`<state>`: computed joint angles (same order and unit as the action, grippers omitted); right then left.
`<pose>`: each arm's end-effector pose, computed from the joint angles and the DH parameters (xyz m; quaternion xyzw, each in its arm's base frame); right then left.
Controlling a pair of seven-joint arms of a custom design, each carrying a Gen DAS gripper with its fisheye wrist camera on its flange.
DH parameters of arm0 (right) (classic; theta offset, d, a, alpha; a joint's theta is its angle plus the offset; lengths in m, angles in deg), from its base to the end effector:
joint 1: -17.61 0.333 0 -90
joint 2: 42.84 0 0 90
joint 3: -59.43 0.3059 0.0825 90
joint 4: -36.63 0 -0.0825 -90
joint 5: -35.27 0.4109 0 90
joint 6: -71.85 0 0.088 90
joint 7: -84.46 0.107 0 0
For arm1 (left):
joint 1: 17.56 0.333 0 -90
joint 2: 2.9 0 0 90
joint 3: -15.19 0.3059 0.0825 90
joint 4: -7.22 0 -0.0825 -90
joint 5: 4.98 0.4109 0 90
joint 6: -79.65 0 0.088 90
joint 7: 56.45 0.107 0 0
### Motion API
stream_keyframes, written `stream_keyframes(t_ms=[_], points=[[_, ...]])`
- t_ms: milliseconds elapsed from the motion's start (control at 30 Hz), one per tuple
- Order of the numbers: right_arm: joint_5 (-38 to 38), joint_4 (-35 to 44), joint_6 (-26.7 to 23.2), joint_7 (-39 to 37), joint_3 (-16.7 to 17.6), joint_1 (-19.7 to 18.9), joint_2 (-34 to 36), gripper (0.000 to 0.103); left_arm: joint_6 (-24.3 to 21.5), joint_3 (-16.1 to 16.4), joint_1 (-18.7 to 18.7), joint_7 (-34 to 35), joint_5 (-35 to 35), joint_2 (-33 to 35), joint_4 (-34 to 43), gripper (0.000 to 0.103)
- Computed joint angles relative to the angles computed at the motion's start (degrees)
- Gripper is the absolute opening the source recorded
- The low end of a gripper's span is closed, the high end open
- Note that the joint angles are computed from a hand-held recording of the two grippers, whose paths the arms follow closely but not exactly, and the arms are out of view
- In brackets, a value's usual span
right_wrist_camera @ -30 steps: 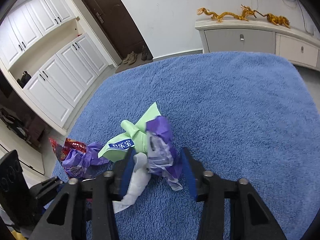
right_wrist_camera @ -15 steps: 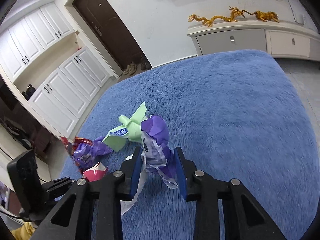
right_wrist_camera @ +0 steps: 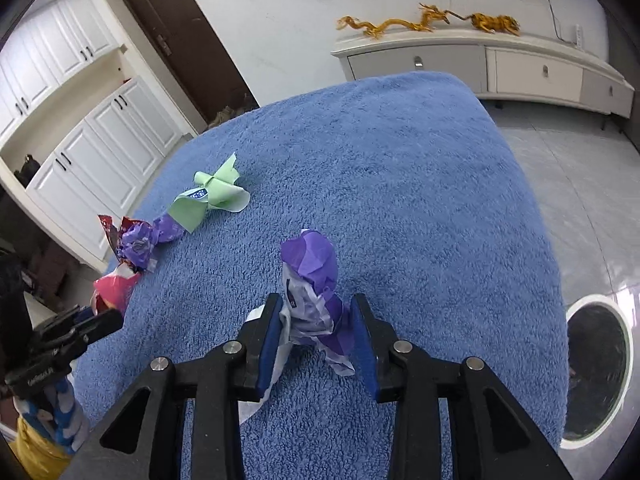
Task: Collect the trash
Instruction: 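Grasp the purple-white wrapper with the right tool while the left tool grasps the red-white wrapper, then carry both wrappers over the trash bin and open both tools to drop them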
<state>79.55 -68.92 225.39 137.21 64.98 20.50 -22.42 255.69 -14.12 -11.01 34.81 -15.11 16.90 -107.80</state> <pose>0.6837 0.0745 0.3554 -0.7174 0.6094 -0.0556 0.3328 0.6275 -0.2237 0.3631 -0.6014 0.7029 -0.3626 0.1131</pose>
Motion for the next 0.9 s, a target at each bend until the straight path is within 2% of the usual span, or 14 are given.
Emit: stream_keyframes(t_ms=[100,200,433,700,900], points=[[3.46,0.98,-1.53,-1.53,0.97,-1.37,0.29,0.039,0.38,-0.73,0.66,0.04,-0.71,-1.0,-1.06,0.03],[6.7,3.38,-3.61,-1.8,1.33,-2.32,1.58,0.039,0.42,-1.56,1.7,0.42,-1.89,-1.5,-1.56,0.03],[7.28,7.3,-6.27,0.67,1.0,-2.61,4.57,0.039,-0.34,-0.68,0.99,0.35,-2.82,-1.25,-1.09,0.03],[8.91,3.16,-5.83,-3.93,0.81,-4.18,1.92,0.039,-1.28,-0.18,0.25,0.7,-3.12,0.68,1.05,0.03],[7.92,1.66,-6.29,-7.07,0.15,-3.27,1.08,0.039,-1.65,-0.14,-0.07,0.52,-2.9,1.59,1.93,0.03]])
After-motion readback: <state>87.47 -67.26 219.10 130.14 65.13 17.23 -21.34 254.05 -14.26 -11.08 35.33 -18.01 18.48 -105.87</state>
